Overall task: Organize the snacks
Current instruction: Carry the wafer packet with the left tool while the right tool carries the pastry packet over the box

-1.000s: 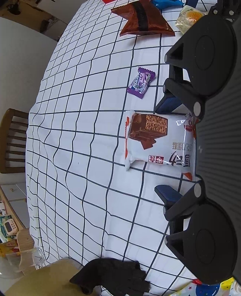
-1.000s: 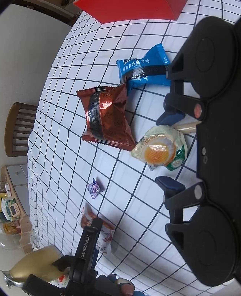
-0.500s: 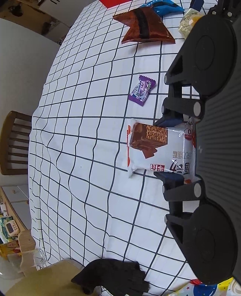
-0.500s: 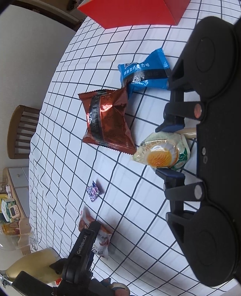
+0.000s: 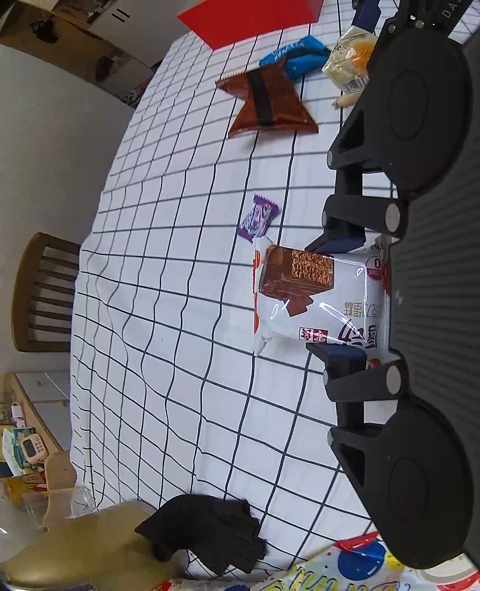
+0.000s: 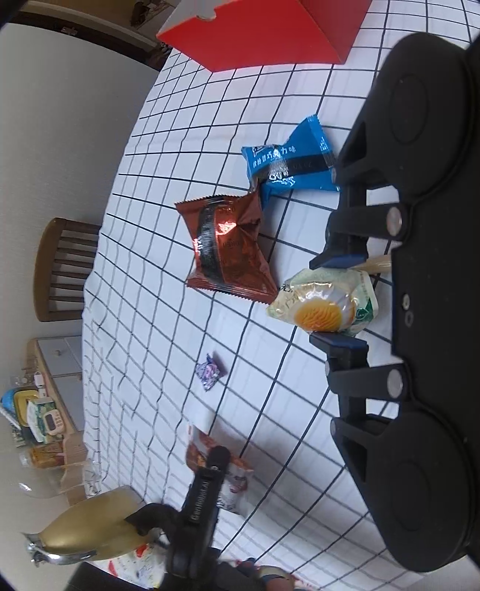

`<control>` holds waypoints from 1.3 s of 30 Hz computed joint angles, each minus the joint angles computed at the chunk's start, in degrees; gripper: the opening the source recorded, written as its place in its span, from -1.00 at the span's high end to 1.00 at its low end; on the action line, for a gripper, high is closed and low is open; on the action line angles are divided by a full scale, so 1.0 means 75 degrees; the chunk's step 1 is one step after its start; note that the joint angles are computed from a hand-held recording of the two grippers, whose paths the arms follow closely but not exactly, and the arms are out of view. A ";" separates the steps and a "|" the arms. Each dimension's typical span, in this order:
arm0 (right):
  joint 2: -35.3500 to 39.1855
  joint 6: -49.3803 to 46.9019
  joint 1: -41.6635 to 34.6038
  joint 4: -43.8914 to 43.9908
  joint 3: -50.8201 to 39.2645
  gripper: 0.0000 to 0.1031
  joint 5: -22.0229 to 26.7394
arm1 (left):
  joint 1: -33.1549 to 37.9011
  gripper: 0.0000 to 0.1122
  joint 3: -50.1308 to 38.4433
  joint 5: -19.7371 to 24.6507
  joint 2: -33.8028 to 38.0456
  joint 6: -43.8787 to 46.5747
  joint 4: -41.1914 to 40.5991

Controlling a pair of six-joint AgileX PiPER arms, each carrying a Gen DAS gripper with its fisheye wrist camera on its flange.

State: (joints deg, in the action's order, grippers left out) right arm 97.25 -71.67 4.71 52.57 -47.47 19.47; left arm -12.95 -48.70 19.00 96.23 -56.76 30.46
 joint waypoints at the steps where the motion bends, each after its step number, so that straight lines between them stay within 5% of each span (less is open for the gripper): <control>1: -0.0110 0.0041 -0.0041 -0.0013 0.0042 0.36 0.0064 | -0.0094 0.19 0.0049 0.0071 -0.0133 -0.0026 -0.0010; 12: -0.1302 0.0263 -0.0882 -0.0063 0.0174 0.36 0.1284 | -0.1604 0.18 0.0079 0.1126 -0.1391 -0.1311 0.0170; 19: -0.1707 -0.0170 -0.2021 0.0071 -0.0240 0.36 0.2743 | -0.2854 0.18 -0.0820 0.2177 -0.1385 -0.2275 0.0473; 30: -0.1256 -0.0951 -0.3849 0.0121 -0.1712 0.36 0.4761 | -0.4358 0.18 -0.3465 0.3373 0.0120 -0.2990 0.0790; 39: -0.0114 -0.1535 -0.5165 0.0265 -0.3319 0.36 0.5917 | -0.4907 0.18 -0.6730 0.4324 0.2222 -0.2210 0.0472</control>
State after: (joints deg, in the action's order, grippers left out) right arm 96.40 -83.18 -34.03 54.56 -72.36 63.85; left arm -49.75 -99.17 51.42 112.90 -73.33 34.00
